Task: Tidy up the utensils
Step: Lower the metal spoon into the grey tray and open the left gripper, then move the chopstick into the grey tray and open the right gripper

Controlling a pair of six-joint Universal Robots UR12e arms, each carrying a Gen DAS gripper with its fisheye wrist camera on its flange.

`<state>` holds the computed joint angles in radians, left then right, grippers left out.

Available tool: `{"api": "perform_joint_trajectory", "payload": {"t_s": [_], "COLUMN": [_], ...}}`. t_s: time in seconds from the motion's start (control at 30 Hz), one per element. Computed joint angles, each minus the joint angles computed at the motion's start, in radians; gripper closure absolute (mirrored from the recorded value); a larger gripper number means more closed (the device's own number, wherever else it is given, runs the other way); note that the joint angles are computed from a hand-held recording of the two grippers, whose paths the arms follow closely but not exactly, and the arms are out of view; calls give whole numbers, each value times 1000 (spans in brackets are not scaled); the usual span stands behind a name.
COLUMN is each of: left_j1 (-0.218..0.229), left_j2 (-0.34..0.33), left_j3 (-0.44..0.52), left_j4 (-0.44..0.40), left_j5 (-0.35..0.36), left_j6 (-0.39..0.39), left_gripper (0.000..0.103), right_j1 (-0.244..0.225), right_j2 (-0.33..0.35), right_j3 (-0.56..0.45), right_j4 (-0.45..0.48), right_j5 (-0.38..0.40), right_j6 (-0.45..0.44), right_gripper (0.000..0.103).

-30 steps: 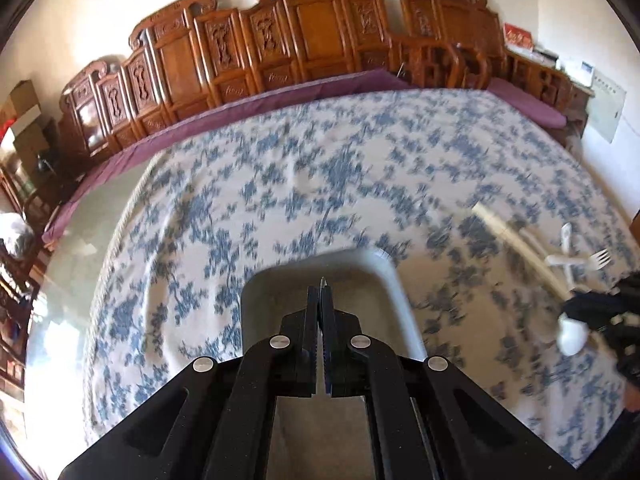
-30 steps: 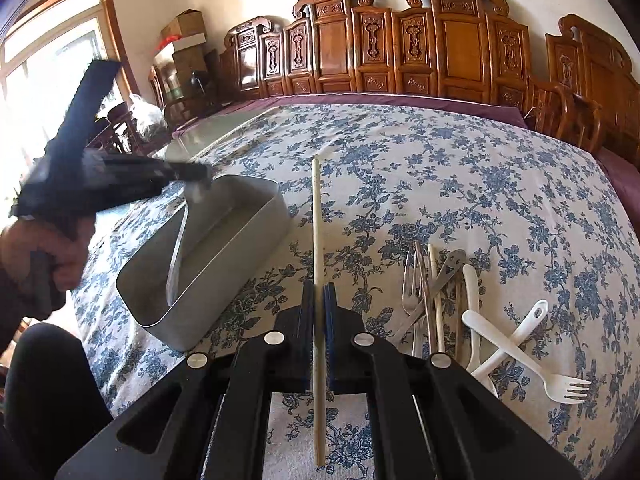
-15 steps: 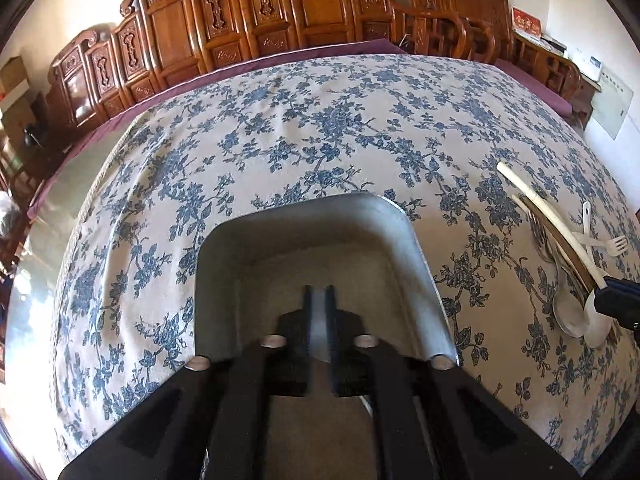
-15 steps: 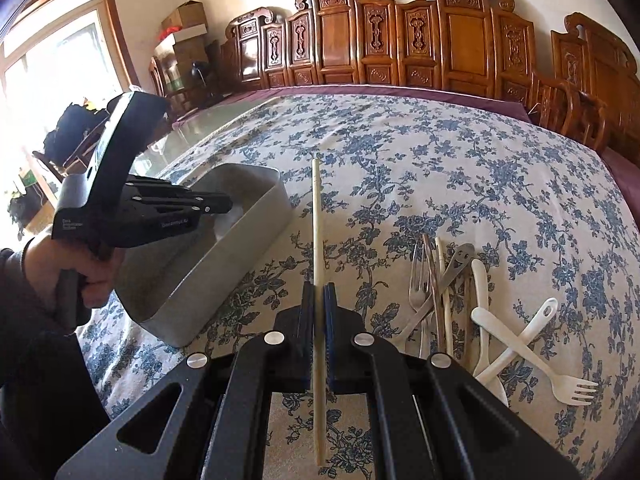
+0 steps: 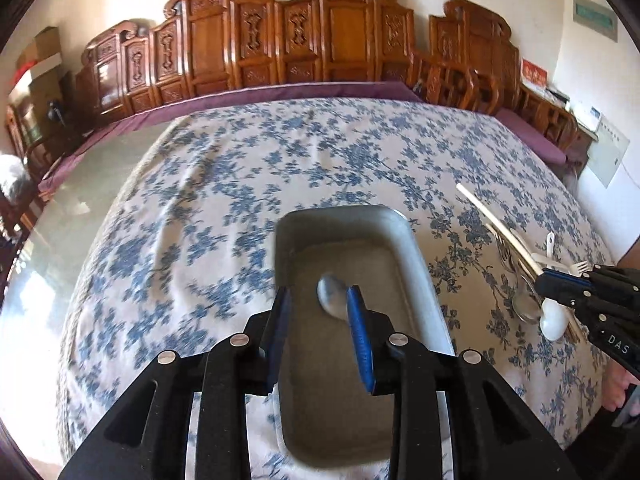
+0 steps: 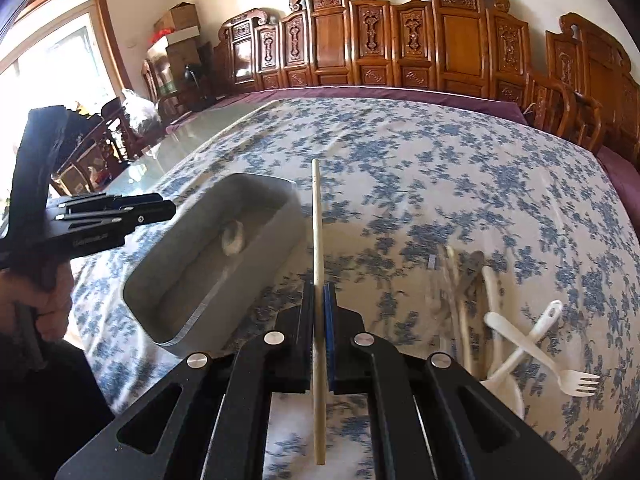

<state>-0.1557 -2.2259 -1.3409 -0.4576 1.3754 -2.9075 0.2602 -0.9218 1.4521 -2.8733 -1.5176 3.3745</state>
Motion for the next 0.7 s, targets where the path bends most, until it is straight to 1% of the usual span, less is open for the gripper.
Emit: {"api": "perform_joint_trajectory", "payload": {"t_s": [0.13,0.27,0.4,0.53,0.7], "left_j1": [17,26,40,55,65], "left_j2": [17,16,19,20,20], "left_j3": [-37,-48,-55,-58,-58], "left_j4": [50,73,75,79,82], "left_j5": [6,26,-2,-26,-43], "left_j6": [-27,-20,-28,-51,-68], "left_gripper": [75,75,75,75,75], "right_j1": [14,32,50,59,58], "right_j2": [19,53,97,140,176], "right_j3": [-44,-106,-185,-260,-317], "right_j4": [35,71,139,213,262], "right_j5": [44,84,105,103,110], "right_j6": [39,79,123,163,206], "right_gripper": [97,97,97,97,97]}}
